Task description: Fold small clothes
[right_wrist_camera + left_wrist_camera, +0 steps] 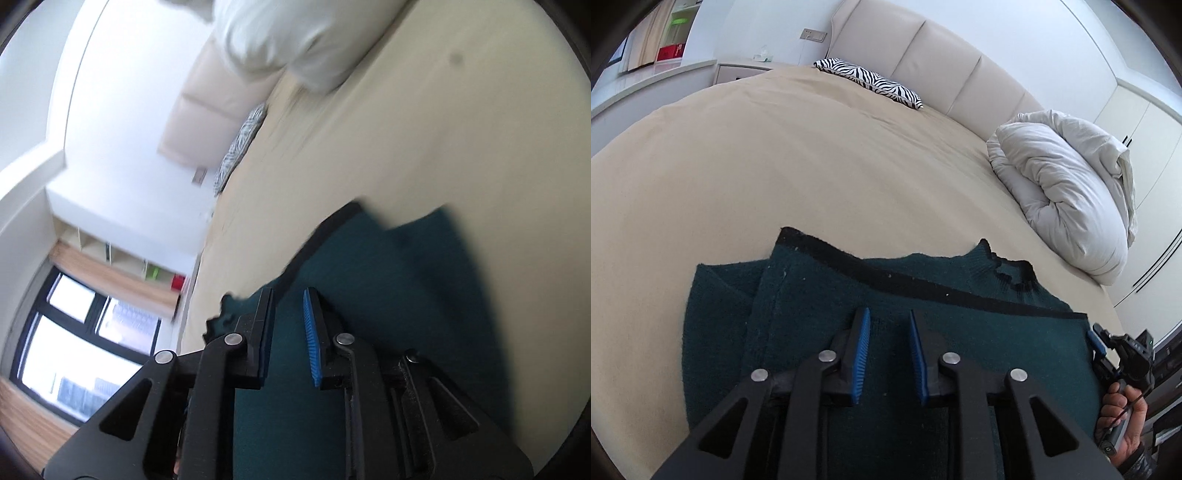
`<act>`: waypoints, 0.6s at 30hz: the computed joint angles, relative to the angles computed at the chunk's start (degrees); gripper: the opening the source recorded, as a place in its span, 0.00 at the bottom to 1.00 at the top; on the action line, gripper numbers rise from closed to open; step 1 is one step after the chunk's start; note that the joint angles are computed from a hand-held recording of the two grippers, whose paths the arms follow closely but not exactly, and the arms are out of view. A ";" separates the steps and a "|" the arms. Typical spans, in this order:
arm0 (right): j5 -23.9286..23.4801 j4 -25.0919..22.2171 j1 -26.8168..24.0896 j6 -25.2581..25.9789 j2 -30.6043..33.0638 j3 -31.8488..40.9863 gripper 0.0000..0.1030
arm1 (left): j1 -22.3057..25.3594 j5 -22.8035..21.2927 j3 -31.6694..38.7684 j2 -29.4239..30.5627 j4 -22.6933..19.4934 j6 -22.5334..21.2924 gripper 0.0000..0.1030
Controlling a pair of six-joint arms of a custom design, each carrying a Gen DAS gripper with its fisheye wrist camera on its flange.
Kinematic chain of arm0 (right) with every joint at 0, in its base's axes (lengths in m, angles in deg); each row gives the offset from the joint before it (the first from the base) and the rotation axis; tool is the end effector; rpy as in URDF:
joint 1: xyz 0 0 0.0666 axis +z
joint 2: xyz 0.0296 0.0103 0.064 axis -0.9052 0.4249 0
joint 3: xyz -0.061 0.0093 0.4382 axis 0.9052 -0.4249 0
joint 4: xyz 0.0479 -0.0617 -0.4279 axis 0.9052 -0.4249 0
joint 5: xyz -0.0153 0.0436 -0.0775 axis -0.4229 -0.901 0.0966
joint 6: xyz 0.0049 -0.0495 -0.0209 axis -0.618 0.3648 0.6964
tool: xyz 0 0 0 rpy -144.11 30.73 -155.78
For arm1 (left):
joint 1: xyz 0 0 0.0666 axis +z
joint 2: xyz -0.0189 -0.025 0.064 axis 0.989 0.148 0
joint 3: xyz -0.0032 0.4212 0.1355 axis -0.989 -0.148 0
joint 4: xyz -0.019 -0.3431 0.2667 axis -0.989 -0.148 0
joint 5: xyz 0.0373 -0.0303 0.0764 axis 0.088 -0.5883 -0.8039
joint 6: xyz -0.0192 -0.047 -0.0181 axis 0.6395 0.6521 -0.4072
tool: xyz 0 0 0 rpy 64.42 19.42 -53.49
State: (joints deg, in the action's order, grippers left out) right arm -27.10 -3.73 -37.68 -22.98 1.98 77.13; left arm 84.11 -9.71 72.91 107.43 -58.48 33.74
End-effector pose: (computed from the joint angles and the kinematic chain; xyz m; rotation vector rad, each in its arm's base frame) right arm 0.4700 0.2281 0.3809 1.0504 1.7837 0.8378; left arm 0.7610 0.0130 0.4315 0.3266 2.4039 -0.7490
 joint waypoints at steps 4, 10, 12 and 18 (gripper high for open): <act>6.82 -5.98 0.83 -5.08 -4.69 -2.78 0.25 | 1.30 -2.82 -4.03 -3.46 1.84 -0.72 0.27; 11.71 -11.74 8.02 0.83 -7.45 0.89 0.42 | 5.14 -2.63 -16.38 -13.44 8.34 -0.54 0.62; 8.82 -10.17 10.70 4.54 -4.66 4.31 0.46 | 5.27 -1.95 -19.73 -16.41 8.22 -2.73 0.62; -9.91 -16.47 14.42 11.17 12.39 21.27 0.55 | 4.30 -5.83 -21.90 -17.23 4.60 -8.47 0.59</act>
